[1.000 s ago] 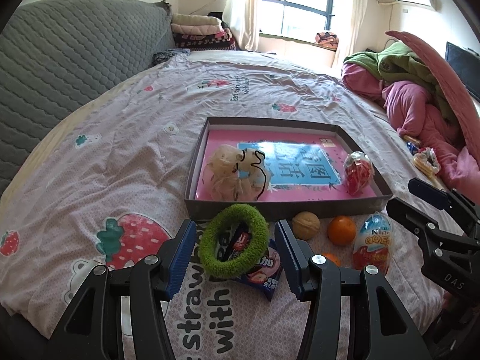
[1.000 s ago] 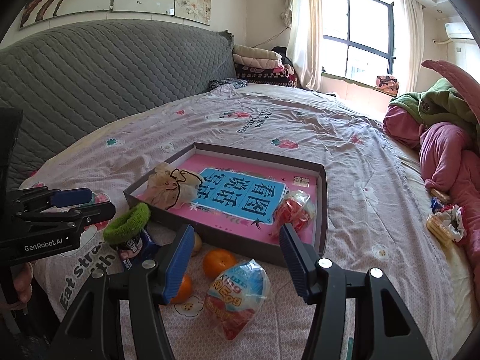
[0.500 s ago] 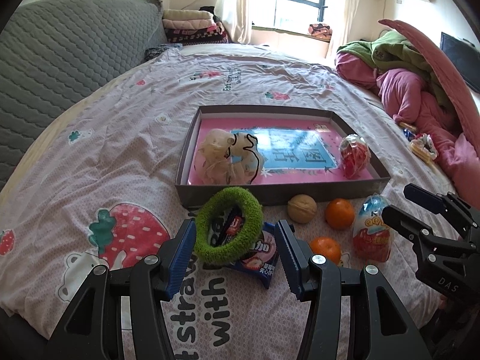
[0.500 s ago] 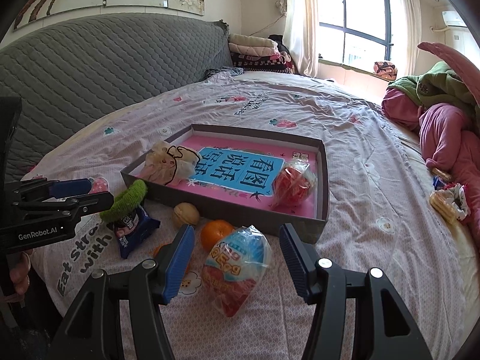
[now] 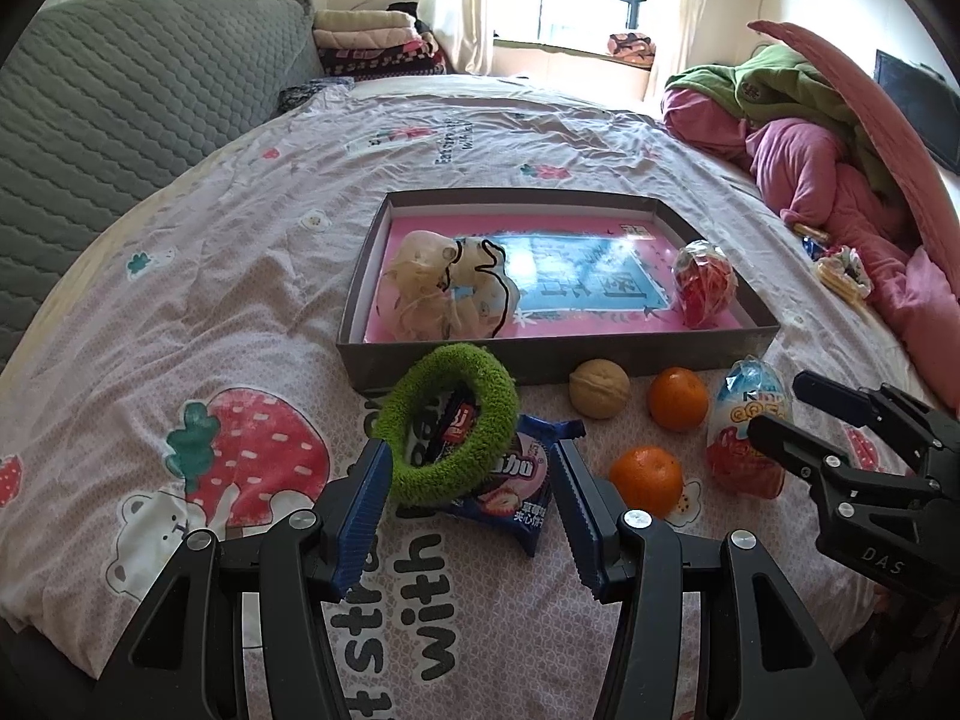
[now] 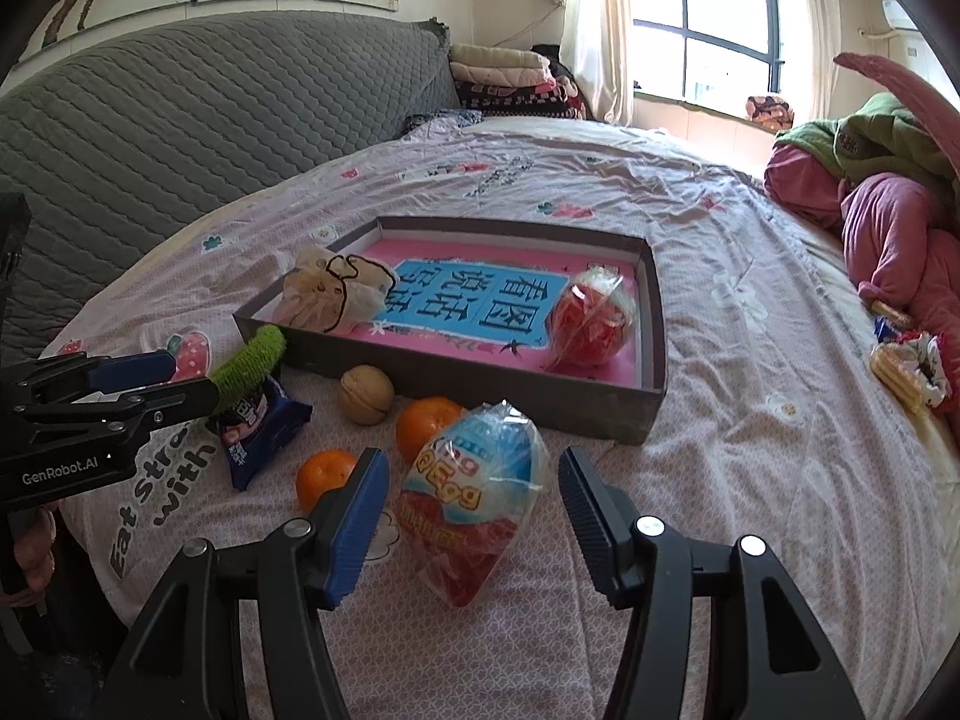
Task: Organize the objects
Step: 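Move the left tool over the green fuzzy ring while the right tool grasps the Kinder egg bag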
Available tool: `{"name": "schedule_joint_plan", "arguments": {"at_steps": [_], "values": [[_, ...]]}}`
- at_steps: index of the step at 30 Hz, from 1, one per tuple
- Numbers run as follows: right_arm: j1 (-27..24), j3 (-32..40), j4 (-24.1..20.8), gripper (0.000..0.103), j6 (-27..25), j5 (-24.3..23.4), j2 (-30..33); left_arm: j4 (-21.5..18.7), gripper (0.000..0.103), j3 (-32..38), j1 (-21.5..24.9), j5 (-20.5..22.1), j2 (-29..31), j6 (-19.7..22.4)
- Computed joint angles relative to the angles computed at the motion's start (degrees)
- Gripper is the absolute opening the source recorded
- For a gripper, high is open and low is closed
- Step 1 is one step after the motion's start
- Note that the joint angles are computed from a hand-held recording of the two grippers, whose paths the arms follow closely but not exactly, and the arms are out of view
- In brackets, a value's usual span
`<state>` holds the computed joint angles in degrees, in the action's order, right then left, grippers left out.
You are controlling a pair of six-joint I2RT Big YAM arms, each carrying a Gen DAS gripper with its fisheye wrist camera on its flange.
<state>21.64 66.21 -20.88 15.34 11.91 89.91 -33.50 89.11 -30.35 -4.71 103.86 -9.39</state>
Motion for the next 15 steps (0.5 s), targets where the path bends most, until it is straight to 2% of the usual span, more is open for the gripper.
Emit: {"name": "schedule_joint_plan", "arguments": {"at_steps": [15], "values": [[-1.03,0.92,-1.70,0.059,2.35,-3.64,1.76,0.24,0.056,0.33,0.25,-0.62,1.58,0.27]]}}
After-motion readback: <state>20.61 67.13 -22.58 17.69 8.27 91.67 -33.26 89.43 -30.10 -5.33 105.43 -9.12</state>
